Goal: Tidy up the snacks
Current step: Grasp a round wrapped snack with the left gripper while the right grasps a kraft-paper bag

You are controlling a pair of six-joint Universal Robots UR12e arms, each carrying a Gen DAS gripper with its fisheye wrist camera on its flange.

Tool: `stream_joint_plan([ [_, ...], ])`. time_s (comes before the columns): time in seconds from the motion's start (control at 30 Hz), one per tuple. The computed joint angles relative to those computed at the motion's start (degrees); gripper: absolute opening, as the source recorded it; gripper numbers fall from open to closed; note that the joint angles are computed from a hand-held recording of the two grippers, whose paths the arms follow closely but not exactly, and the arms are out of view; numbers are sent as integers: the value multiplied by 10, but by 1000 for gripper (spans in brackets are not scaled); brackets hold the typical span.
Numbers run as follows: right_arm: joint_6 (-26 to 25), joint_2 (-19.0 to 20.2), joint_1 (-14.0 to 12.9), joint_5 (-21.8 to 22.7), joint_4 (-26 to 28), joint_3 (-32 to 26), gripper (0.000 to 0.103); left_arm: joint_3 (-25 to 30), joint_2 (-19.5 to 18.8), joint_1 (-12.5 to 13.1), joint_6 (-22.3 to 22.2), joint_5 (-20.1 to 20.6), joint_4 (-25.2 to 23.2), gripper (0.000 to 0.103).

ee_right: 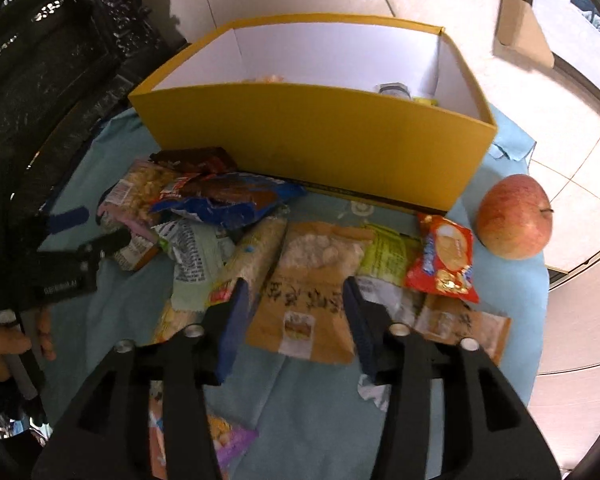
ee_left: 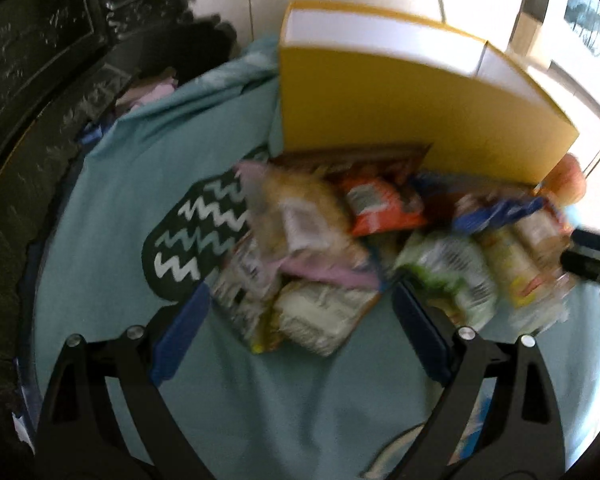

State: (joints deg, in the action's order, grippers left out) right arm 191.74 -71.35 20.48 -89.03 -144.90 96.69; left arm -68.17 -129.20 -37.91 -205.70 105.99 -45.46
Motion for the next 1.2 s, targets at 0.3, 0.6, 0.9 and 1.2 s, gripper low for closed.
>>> stream_joint_plan([
  [0.3,-7,27,11,-39,43,-23,48,2,-14,2,47,3,7,95],
  [0.6,-16,0,1,3,37,8,35,-53,12,-1,53,-34,83,65],
  [0.9,-9,-25,-3,25,22,38,34,-61,21,-5,41,-84,65,11],
  [1.2,7,-36,-7,25,25,51,34,-42,7,-11,33,-73,95,89],
])
